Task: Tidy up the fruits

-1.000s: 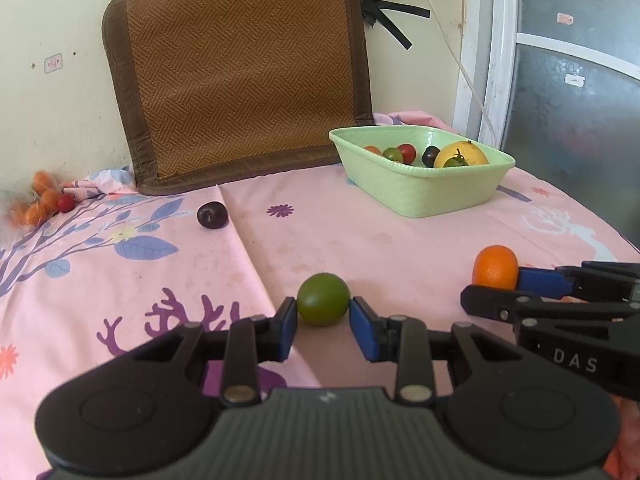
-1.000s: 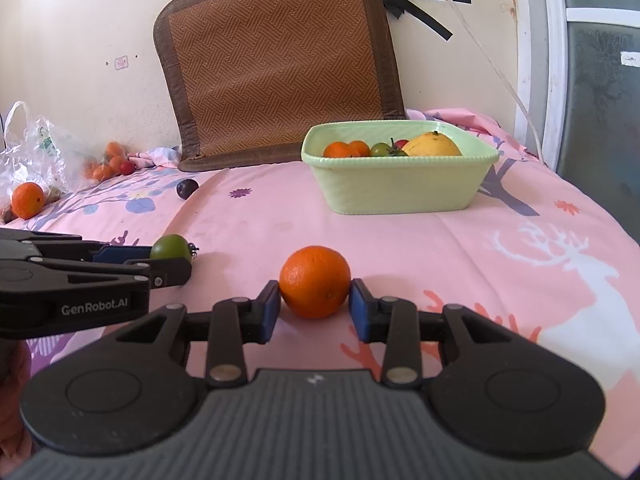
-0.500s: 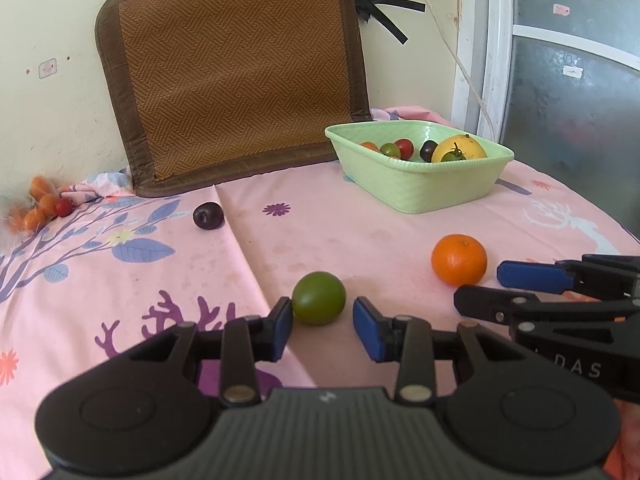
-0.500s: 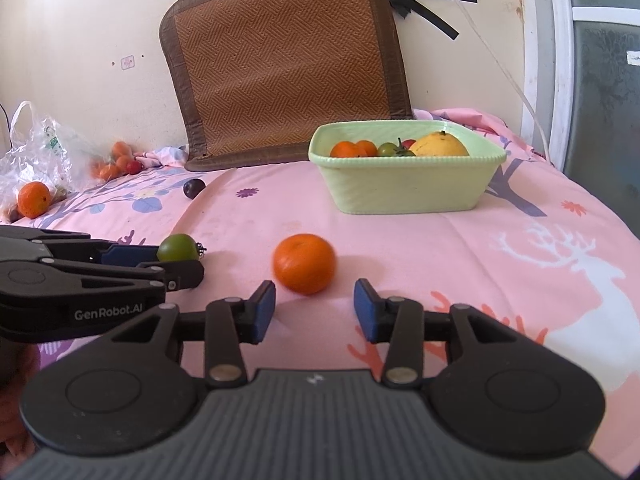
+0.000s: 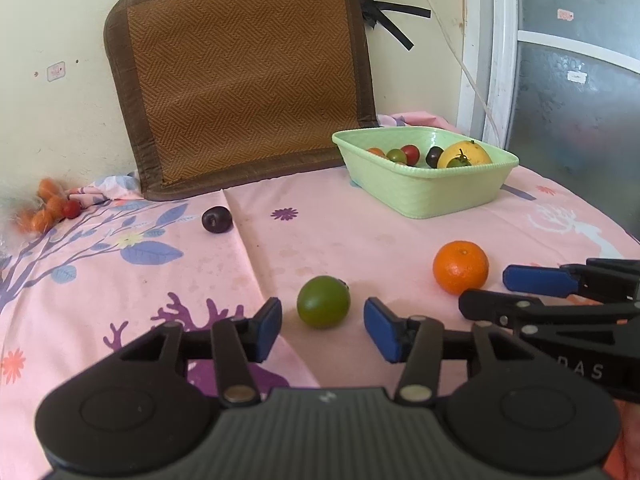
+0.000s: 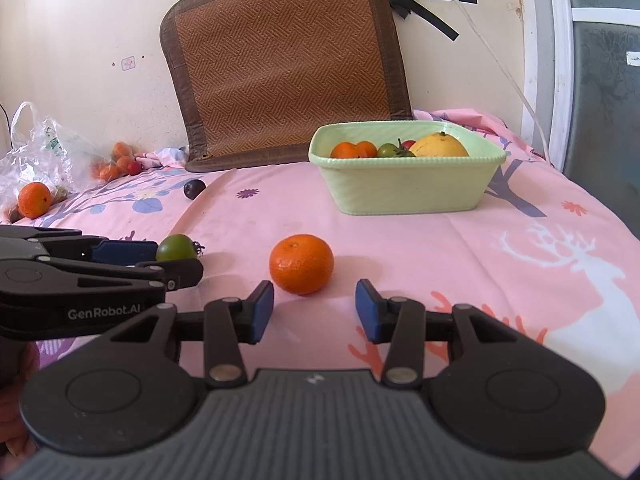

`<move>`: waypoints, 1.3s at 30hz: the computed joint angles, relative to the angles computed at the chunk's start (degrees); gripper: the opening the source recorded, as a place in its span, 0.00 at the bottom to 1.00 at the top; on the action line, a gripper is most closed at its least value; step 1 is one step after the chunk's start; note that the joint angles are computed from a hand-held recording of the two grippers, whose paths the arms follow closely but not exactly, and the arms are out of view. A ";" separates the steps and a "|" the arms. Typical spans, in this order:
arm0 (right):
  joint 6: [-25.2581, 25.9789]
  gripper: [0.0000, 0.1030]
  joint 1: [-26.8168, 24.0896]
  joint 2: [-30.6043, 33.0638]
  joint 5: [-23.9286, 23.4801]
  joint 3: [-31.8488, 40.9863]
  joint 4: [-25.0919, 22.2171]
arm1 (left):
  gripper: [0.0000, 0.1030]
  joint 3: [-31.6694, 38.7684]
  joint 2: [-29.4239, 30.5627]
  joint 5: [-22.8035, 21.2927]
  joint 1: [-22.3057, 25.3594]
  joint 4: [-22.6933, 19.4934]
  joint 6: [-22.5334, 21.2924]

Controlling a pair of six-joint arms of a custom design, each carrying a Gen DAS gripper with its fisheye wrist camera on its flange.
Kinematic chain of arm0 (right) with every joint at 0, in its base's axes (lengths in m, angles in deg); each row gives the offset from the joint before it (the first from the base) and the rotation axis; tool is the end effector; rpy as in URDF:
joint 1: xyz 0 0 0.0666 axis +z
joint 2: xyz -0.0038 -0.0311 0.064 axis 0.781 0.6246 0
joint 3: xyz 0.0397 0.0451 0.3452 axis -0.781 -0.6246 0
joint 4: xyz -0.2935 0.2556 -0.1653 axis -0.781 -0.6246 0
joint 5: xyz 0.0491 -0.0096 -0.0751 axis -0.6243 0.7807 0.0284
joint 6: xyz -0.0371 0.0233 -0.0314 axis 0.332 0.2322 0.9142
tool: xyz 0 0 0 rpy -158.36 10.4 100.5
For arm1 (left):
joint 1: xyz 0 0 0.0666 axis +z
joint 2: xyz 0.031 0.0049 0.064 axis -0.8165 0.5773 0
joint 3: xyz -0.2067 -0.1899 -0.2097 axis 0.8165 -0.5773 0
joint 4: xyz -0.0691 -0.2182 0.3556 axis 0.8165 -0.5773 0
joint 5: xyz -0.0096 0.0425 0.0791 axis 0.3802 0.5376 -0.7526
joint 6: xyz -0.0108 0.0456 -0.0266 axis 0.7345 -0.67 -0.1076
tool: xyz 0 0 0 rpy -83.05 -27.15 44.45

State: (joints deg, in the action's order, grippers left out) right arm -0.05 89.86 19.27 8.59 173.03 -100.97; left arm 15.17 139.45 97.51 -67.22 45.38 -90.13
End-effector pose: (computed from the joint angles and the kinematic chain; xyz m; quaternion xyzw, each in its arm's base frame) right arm 0.5000 0.3729 0.3735 0.0601 0.8724 0.0274 0.4843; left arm 0.5797 -0.1395 0.3820 0.2635 0.8504 -0.1278 0.4371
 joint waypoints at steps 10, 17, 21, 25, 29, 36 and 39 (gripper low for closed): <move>0.65 0.49 0.27 0.41 0.90 0.59 -0.54 | 0.47 -0.61 -0.52 4.02 1.01 0.66 1.40; 4.45 0.49 0.39 2.15 0.83 2.78 -0.10 | 0.39 3.69 2.50 6.01 1.14 -3.73 2.84; 5.67 0.37 -0.20 3.13 -0.40 4.06 -0.23 | 0.29 4.49 3.10 8.43 1.53 -4.66 3.09; 6.90 0.37 -0.62 2.42 -0.87 2.95 2.12 | 0.29 6.77 3.88 12.02 1.86 -5.25 5.15; 8.22 0.37 -0.99 0.61 1.74 0.89 7.04 | 0.29 11.83 5.75 14.90 1.21 -4.39 6.27; 13.45 0.36 -4.74 0.85 5.73 2.41 13.59 | 0.29 34.51 19.75 17.54 -2.57 -13.06 6.90; 15.57 0.36 -5.99 2.39 6.27 3.86 14.27 | 0.29 49.14 29.38 18.67 -3.79 -21.81 8.28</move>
